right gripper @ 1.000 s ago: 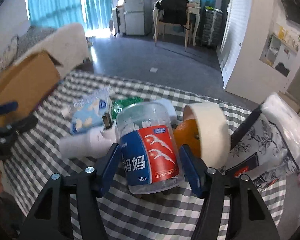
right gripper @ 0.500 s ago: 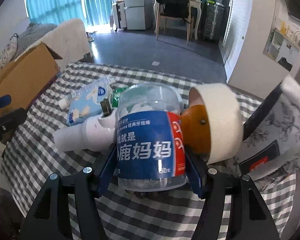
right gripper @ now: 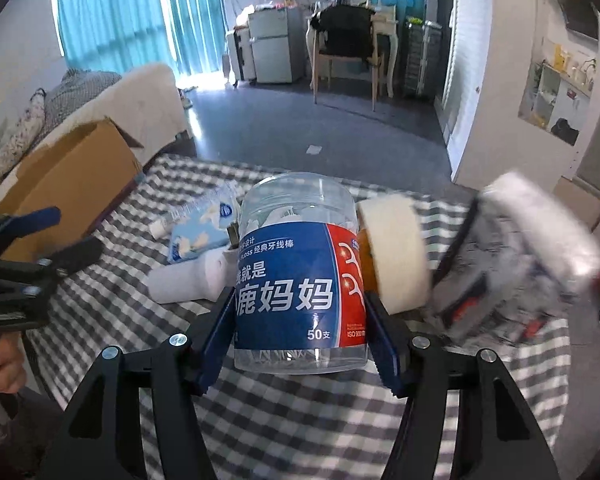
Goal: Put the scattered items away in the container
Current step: 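Grasp the clear floss-pick jar with the right gripper and lift it, then grasp the white plug adapter with the left gripper and lift it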
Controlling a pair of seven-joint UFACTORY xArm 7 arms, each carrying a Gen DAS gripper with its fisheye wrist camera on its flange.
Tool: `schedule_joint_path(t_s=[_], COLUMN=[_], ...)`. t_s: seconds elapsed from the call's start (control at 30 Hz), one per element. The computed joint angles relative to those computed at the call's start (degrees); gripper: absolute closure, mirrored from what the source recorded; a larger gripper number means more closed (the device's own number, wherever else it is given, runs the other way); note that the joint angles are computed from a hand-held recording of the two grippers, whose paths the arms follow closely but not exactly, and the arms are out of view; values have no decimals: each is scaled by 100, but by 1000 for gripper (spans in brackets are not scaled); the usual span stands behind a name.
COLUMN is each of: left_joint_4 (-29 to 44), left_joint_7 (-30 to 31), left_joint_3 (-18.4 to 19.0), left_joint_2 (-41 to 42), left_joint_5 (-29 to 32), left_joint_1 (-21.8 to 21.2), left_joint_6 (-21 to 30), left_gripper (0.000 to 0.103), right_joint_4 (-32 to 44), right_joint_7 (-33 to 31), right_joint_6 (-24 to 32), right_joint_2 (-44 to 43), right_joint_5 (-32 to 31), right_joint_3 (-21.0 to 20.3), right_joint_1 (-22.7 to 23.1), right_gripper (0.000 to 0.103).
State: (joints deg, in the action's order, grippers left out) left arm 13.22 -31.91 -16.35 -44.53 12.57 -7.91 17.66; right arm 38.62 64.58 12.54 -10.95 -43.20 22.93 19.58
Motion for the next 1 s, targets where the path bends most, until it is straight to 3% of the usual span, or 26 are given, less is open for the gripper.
schedule_joint_path(t_s=[0.2, 0.37, 0.57, 0.7, 0.83, 1.0], left_joint_4=[220, 466, 646, 597, 605, 416], left_joint_7=[6, 9, 715, 1451, 1846, 2639], left_joint_3=[-125, -450, 205, 1088, 1261, 1911], left_joint_2=[654, 1554, 2502, 2587, 2550, 2116], left_joint_5=[-17, 247, 60, -641, -1137, -2053], left_joint_1=[-146, 23, -461, -1385, -1814, -2943], left_joint_6=[-447, -1070, -1432, -1588, -1495, -1274], left_gripper=[0, 0, 0, 0, 0, 0], right_joint_4=[-430, -647, -622, -610, -624, -667], right_joint_7=[-51, -274, -396, -537, -545, -569], right_joint_6=[200, 259, 253, 188, 150, 118], right_joint_2=[-880, -1233, -1214, -1166, -1188, -1275], right_joint_5=[435, 889, 1150, 1218, 1233, 1281], right_joint_3=[125, 279, 471, 458, 535, 571], right_joint_1=[-31, -164, -365, -419, -488, -556], right_gripper=[42, 42, 42, 42, 42, 42])
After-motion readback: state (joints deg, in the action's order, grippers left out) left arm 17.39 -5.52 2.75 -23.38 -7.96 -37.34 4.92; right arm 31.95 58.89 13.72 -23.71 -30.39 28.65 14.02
